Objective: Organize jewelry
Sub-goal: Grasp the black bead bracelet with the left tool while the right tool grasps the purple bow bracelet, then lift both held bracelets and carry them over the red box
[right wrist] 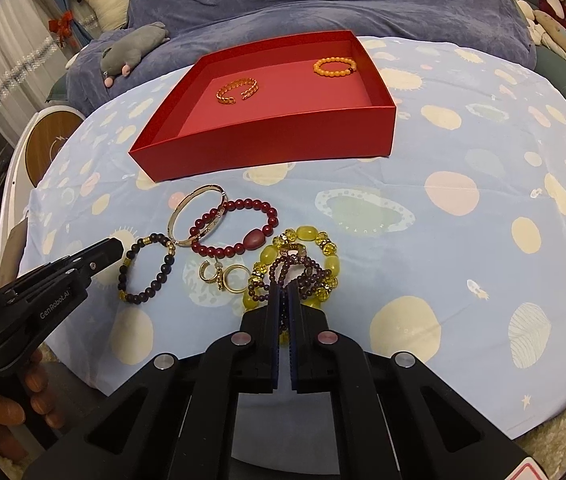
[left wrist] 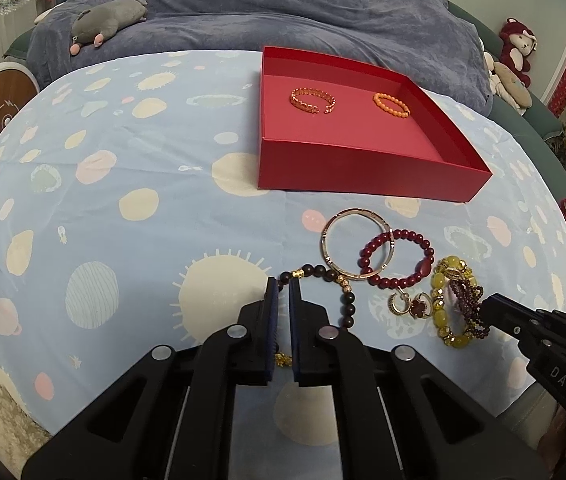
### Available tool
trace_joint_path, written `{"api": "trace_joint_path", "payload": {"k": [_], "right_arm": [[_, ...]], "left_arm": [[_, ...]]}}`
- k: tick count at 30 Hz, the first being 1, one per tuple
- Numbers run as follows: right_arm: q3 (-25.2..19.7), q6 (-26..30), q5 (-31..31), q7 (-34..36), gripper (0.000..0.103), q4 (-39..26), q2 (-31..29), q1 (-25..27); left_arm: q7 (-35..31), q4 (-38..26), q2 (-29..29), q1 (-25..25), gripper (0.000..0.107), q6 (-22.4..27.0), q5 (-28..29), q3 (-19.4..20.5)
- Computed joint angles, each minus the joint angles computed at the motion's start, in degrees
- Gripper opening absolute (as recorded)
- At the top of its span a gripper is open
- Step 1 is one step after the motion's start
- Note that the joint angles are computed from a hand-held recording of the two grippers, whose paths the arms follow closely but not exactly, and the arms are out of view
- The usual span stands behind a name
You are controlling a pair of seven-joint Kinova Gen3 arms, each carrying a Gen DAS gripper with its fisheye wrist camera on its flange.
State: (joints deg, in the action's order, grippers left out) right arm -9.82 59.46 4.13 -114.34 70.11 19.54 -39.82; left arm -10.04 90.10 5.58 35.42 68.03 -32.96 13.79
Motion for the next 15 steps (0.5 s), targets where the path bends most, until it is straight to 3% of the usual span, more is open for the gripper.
{"api": "trace_joint_path", "payload": {"k": [15], "right_arm": [[-0.42, -1.85, -1.29, -0.18, 0.004, -0.58, -3.79, 1.95]], "left_arm": [[-0.79, 0.1, -1.87, -0.7, 0.003, -1.31, 0.09, 0.46]]}}
